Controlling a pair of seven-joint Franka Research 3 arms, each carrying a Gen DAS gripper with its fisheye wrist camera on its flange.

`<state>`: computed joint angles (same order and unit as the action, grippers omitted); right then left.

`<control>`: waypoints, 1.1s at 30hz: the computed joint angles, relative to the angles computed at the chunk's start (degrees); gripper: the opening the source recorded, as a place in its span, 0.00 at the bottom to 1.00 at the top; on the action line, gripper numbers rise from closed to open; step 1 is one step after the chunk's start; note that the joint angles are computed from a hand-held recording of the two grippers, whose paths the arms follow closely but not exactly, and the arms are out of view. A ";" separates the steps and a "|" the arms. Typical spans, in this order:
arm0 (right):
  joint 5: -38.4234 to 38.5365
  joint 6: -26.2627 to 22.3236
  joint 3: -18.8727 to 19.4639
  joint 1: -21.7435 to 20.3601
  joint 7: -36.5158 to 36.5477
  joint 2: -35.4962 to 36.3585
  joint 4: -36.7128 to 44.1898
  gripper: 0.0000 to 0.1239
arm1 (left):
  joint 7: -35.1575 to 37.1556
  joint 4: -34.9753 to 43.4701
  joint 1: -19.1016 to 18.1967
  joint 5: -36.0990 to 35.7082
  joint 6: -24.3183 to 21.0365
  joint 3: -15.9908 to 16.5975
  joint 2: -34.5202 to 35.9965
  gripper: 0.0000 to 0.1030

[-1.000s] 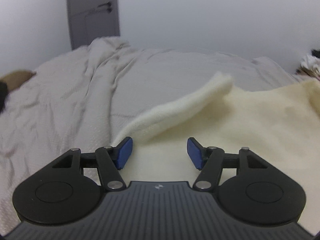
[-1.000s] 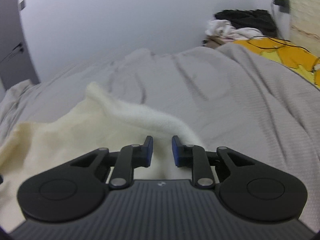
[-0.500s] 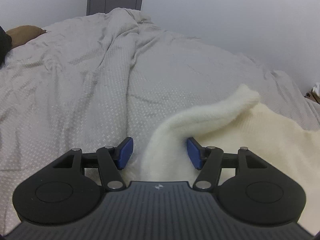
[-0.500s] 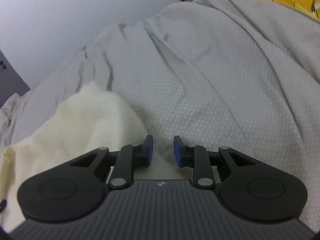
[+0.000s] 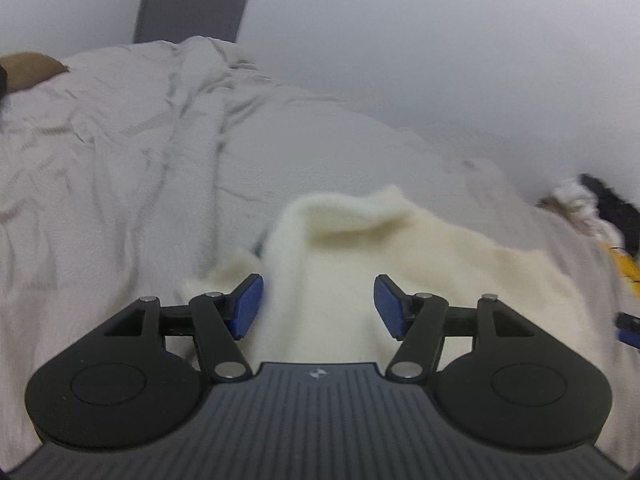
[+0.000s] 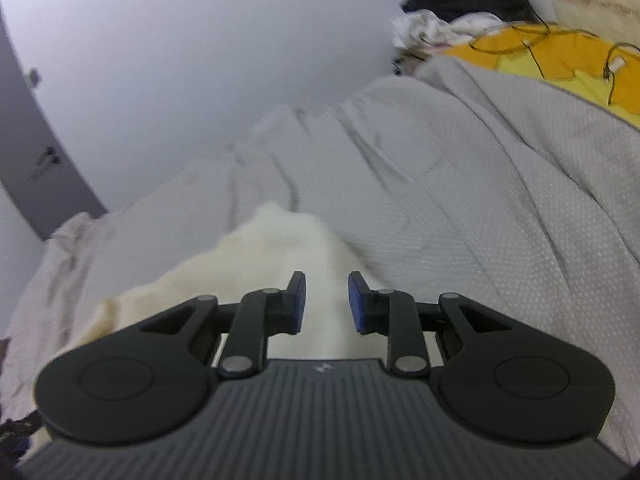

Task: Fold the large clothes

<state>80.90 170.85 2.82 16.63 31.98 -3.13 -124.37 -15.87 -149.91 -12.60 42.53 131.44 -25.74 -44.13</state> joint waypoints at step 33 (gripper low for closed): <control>-5.55 -36.45 -5.94 -4.42 29.86 -13.57 -17.44 0.55 | -33.02 -18.19 -1.92 -18.06 28.84 -4.87 -12.07 0.77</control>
